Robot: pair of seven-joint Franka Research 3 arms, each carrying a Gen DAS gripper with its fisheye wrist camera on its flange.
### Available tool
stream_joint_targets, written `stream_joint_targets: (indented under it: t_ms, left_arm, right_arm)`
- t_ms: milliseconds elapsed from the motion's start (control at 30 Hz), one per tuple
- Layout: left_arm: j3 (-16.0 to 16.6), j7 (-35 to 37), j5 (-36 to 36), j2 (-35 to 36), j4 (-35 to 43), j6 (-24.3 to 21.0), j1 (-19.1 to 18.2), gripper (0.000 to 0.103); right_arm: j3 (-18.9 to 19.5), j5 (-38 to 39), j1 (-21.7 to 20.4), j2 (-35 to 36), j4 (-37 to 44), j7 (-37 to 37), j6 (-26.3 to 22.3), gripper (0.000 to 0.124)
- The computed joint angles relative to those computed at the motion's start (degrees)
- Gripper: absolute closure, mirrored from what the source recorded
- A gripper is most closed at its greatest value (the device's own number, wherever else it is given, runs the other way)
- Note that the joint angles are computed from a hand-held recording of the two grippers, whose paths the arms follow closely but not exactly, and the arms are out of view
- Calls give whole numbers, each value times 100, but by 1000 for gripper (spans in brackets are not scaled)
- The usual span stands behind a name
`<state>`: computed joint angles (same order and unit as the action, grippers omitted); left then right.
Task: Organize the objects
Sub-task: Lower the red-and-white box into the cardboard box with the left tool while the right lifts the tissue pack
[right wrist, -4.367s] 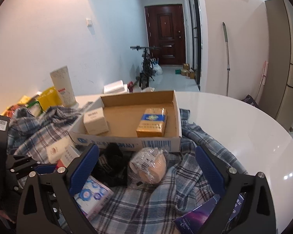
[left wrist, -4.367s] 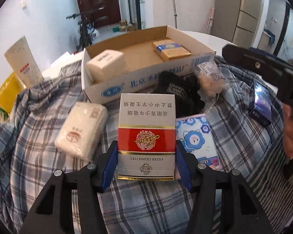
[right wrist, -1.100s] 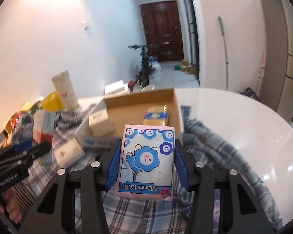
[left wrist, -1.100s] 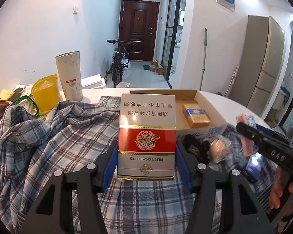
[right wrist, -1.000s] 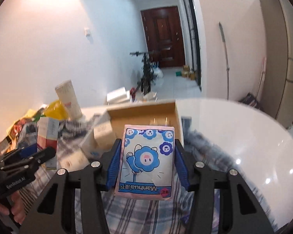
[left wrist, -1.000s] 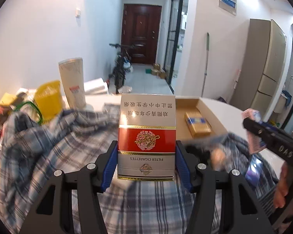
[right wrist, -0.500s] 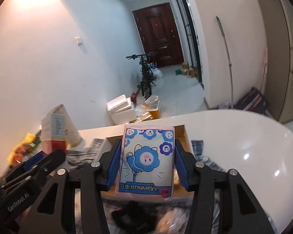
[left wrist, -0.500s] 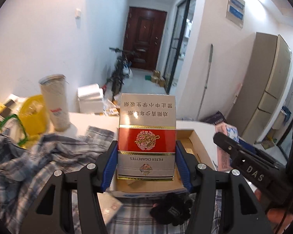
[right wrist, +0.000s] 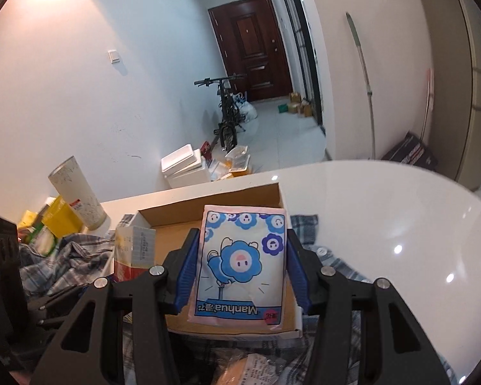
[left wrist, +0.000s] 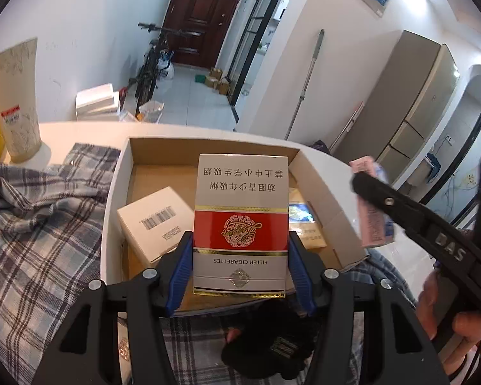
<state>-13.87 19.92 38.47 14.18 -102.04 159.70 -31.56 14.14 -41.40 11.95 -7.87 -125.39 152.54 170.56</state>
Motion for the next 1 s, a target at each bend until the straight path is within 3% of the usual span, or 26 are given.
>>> stream_joint_targets:
  t_ms: [233,367,600,767,1000]
  left_arm:
    - [107,-590,426,-155,-71,-675,-39,45]
    - [-2,-556,286,-141,-52,-873,71,45]
    - [-41,-345,350,-28,169,-1603,35,45]
    - [-62,-85,250,14,87,-1164,175,45]
    - [-153,498,-532,112,35,-360,298,45]
  right_arm:
    - [24,-130,-13,-54,-26,55,-37,74]
    - [54,-202,-61,-52,-21,139,-40,74]
    - [44,-429,-56,-31,-4,294,-89,74]
    - [-6,-416,3,-6,4,277,-119,74]
    - [2,-607,-35,-30,-1,467,-55,74]
